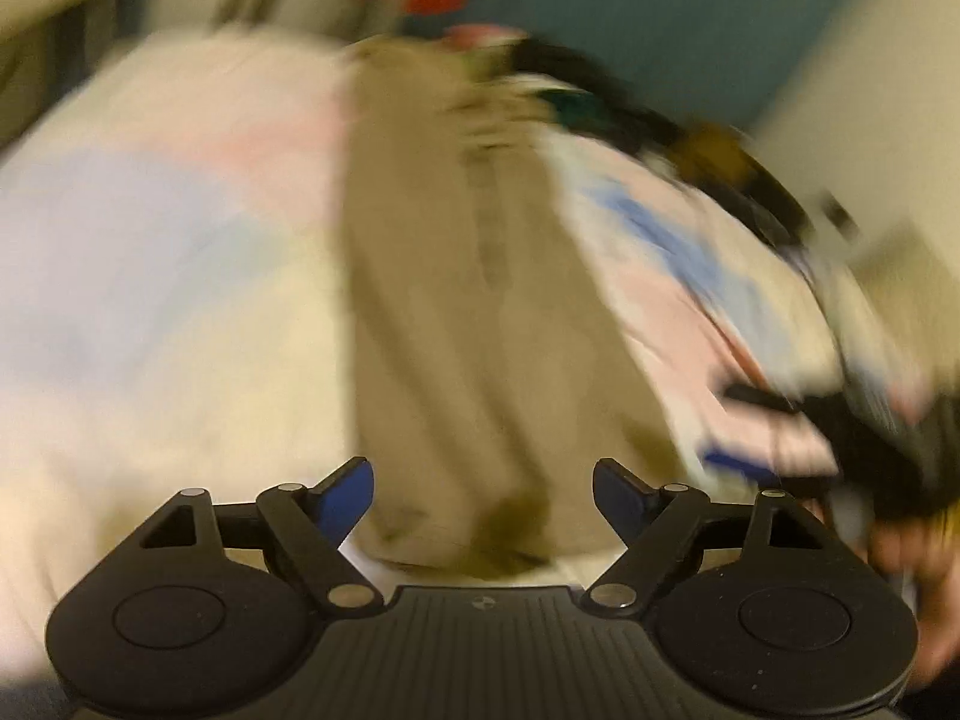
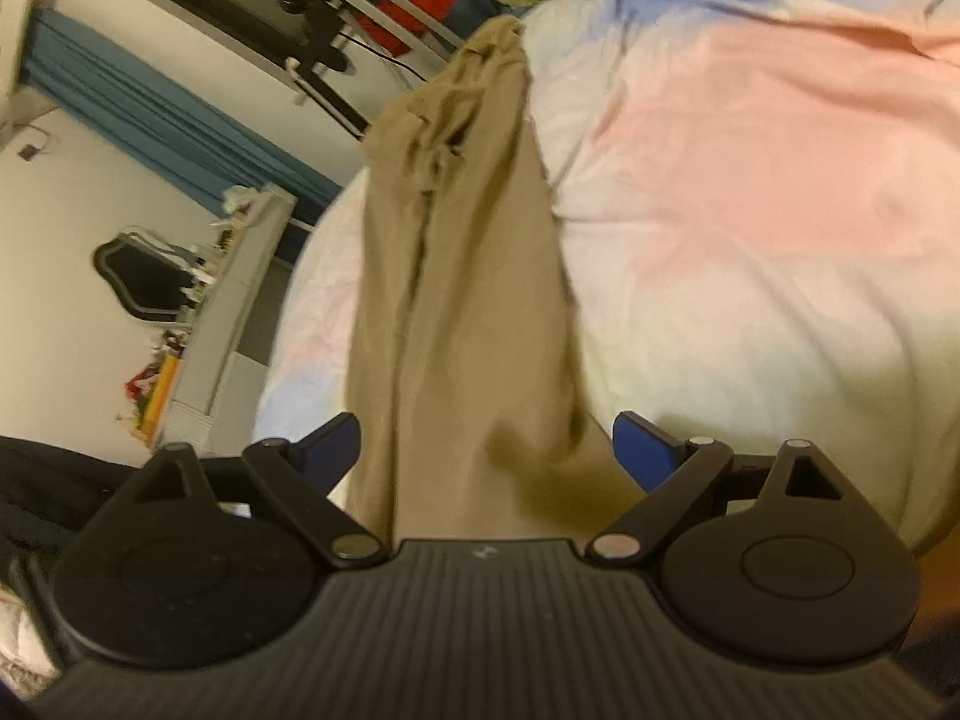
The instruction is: Fold clothes
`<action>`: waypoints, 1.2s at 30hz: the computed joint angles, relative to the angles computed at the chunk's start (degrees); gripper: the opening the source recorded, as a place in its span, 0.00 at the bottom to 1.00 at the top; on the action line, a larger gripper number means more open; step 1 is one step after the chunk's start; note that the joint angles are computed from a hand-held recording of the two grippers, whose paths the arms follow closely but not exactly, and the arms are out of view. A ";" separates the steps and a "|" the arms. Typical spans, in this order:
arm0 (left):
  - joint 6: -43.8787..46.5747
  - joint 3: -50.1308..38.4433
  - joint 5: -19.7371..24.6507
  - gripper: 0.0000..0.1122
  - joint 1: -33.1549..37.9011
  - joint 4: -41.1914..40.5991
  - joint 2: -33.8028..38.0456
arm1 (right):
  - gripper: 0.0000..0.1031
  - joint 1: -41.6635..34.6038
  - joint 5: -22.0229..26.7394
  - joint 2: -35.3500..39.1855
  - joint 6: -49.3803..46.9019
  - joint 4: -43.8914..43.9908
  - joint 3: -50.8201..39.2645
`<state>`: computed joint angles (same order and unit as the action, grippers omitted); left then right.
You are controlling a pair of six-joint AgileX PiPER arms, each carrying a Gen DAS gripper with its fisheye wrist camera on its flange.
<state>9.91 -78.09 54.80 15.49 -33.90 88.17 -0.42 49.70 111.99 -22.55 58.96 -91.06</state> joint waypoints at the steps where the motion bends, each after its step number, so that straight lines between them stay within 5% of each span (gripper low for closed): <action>1: -2.38 -0.94 1.03 0.72 1.71 -1.69 2.00 | 0.86 0.17 -0.23 0.20 1.70 -1.24 -0.24; 3: -6.42 -2.96 3.08 0.69 4.43 -4.75 6.07 | 0.74 0.22 0.19 1.49 6.24 -4.39 -1.93; 9: -8.73 -5.94 5.82 0.67 4.03 -4.15 10.24 | 0.73 1.46 5.07 6.95 16.31 -11.47 -8.42; 11: -8.40 -5.17 5.32 0.58 3.16 -2.67 9.50 | 0.73 2.09 6.48 7.50 15.90 -11.73 -9.16; 12: -8.28 -4.80 5.13 0.39 2.82 -2.05 9.00 | 0.73 2.37 6.35 7.17 15.58 -12.05 -8.81; 13: -7.48 -4.13 5.29 0.12 2.86 -2.48 8.47 | 0.68 2.56 5.87 6.55 15.47 -12.40 -8.09; 16: -5.24 0.21 3.56 0.05 3.39 -3.38 5.03 | 0.12 2.56 3.80 4.00 15.16 -12.74 -5.04; 19: -4.86 4.12 1.63 0.05 4.51 -3.18 0.37 | 0.11 2.17 1.11 1.10 11.18 -10.06 -1.32; 24: -8.84 4.71 0.93 0.09 4.37 -0.64 -1.83 | 0.11 2.07 -3.95 -2.48 10.37 -10.16 2.97; 26: -9.15 3.63 1.91 0.18 4.94 -0.35 -0.80 | 0.13 2.13 -3.74 -2.21 12.07 -11.50 2.56; 28: -9.24 2.54 2.49 0.41 5.13 -0.55 0.59 | 0.14 1.90 -2.65 -1.33 13.66 -11.94 1.53; 30: -10.28 1.45 1.91 0.50 4.36 -0.20 2.21 | 0.28 2.29 -2.03 -0.47 15.61 -13.18 0.27; 32: -10.90 0.63 1.84 0.52 4.01 -0.34 3.82 | 0.70 2.59 -1.18 0.41 17.22 -13.60 -0.59; 36: -8.85 -1.98 5.00 0.50 3.76 -2.98 7.88 | 0.72 1.77 3.40 4.08 17.05 -10.31 -3.35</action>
<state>1.06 -80.07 59.80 19.24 -36.88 96.05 1.35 53.10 116.08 -5.50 48.64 -94.40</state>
